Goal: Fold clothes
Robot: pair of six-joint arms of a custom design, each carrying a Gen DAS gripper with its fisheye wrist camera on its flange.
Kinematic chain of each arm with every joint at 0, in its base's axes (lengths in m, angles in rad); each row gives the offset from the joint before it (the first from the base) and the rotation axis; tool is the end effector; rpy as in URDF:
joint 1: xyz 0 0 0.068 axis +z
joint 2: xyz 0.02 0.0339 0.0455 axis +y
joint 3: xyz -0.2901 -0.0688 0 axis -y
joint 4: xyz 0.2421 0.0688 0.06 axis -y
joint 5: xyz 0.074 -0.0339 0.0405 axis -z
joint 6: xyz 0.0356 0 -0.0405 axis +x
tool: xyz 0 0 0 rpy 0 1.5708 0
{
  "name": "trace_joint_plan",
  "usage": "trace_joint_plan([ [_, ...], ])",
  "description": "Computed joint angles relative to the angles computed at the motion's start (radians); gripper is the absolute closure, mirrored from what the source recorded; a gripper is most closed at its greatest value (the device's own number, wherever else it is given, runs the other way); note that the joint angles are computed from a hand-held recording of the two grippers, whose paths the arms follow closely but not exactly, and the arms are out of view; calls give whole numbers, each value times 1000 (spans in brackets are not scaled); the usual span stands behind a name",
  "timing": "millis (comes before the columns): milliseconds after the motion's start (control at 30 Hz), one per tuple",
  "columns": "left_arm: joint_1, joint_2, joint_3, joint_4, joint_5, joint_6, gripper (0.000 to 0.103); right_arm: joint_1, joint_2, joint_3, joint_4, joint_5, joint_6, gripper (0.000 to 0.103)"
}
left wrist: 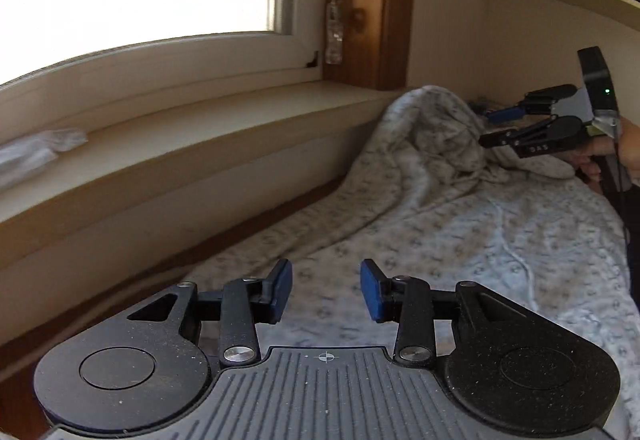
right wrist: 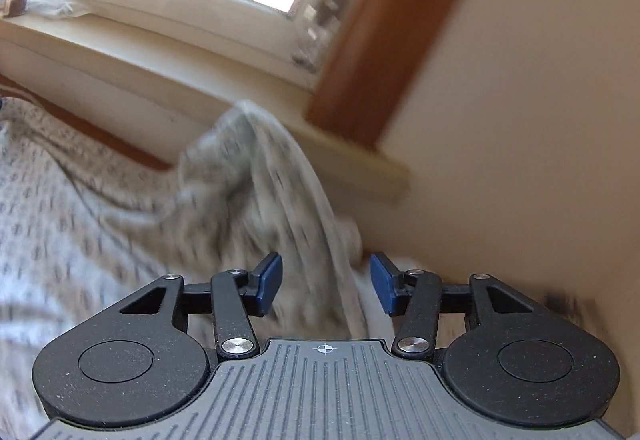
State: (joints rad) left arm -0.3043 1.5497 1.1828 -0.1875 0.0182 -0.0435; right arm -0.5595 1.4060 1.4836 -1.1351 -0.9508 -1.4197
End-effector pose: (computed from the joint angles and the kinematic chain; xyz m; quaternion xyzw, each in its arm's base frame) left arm 0.3381 -0.1069 0.3150 0.1180 0.8656 -0.0920 0.4779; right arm 0.2320 -0.1111 0.3958 -0.4642 0.7332 0.0544 0.4939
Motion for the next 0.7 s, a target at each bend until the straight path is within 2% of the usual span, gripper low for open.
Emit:
trace_joint_plan([
  [200,-65,122,76,-51,-7,9,62,-127,163,80,-188,16,-149,53],
  [367,-47,169,121,-95,-29,19,72,-176,258,127,-268,27,-191,53],
  [433,-40,166,123,-99,-65,41,73,-176,270,122,-282,39,-210,50],
  [533,-1,159,109,-73,-66,47,73,-181,262,81,-284,34,-234,49],
  [700,59,149,101,-62,-78,69,73,-199,272,70,-357,23,-226,49],
])
